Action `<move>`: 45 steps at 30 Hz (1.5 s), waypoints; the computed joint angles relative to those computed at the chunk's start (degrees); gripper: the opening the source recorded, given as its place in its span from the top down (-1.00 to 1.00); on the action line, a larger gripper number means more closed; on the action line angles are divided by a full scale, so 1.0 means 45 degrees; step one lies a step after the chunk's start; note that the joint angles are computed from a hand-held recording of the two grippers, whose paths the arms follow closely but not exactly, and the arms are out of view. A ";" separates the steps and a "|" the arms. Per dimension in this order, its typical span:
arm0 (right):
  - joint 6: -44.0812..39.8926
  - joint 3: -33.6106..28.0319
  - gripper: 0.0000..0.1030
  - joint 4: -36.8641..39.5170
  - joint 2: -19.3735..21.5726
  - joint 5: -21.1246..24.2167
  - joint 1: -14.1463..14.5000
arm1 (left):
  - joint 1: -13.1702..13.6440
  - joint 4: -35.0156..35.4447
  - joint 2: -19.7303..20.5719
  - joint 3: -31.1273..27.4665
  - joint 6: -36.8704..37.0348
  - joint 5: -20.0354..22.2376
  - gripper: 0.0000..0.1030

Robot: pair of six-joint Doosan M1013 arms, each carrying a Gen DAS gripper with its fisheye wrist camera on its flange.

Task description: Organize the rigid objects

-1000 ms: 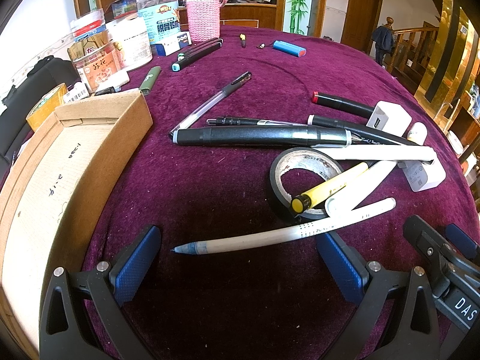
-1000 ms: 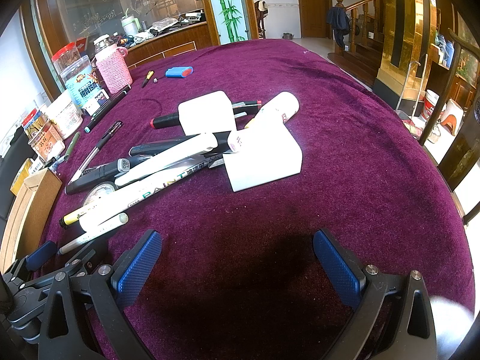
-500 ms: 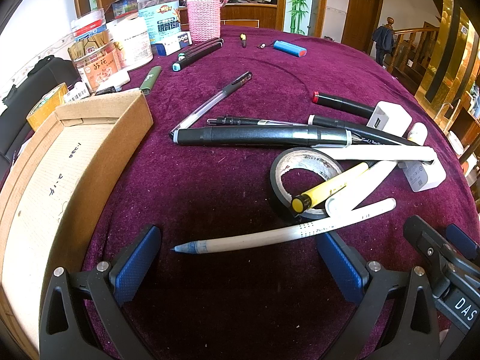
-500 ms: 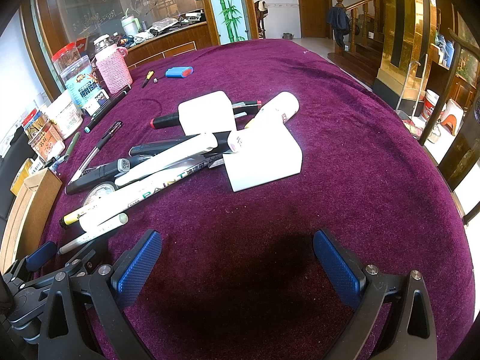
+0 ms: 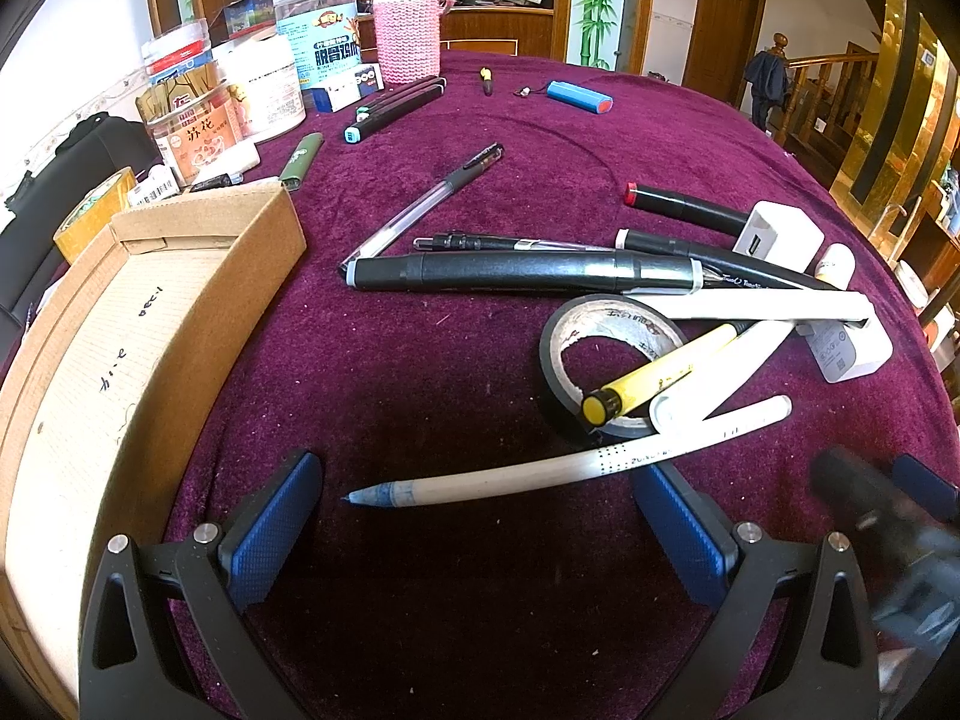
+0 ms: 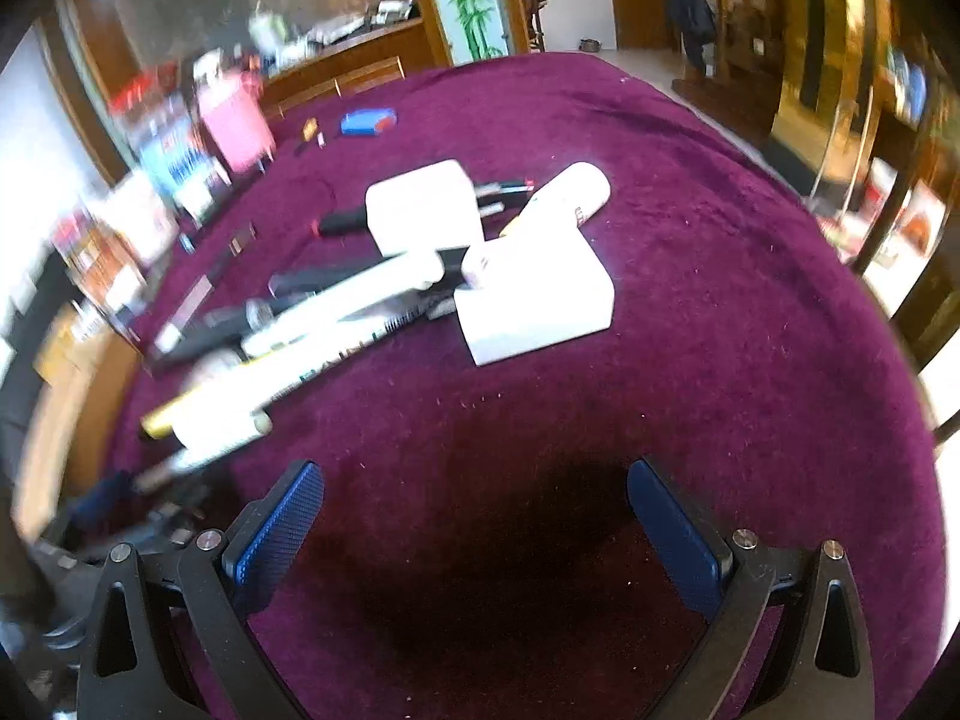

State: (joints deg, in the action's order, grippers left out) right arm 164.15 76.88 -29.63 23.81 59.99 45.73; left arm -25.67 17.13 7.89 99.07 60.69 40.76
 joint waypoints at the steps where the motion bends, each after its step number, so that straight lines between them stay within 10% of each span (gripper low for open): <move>1: -0.0268 -0.0221 -0.98 0.0021 0.0150 0.0365 0.0037 | 0.0002 -0.0082 -0.0034 0.0024 0.0003 -0.0047 -0.99; 26: -0.2115 -0.0205 -0.96 0.1025 -0.0046 0.1061 0.0105 | 0.0181 -0.1040 0.0133 -0.0441 0.1088 0.0914 -0.99; 35: 0.4697 0.1777 -0.99 -0.6741 -0.1618 0.1350 0.1410 | 0.0113 -0.0752 0.0142 -0.0418 0.0825 0.0889 -0.99; 45: 0.4888 0.1204 -0.88 -0.5426 -0.0974 0.1861 0.0207 | 0.0057 -0.0431 0.0148 -0.0384 0.0273 0.0774 -0.99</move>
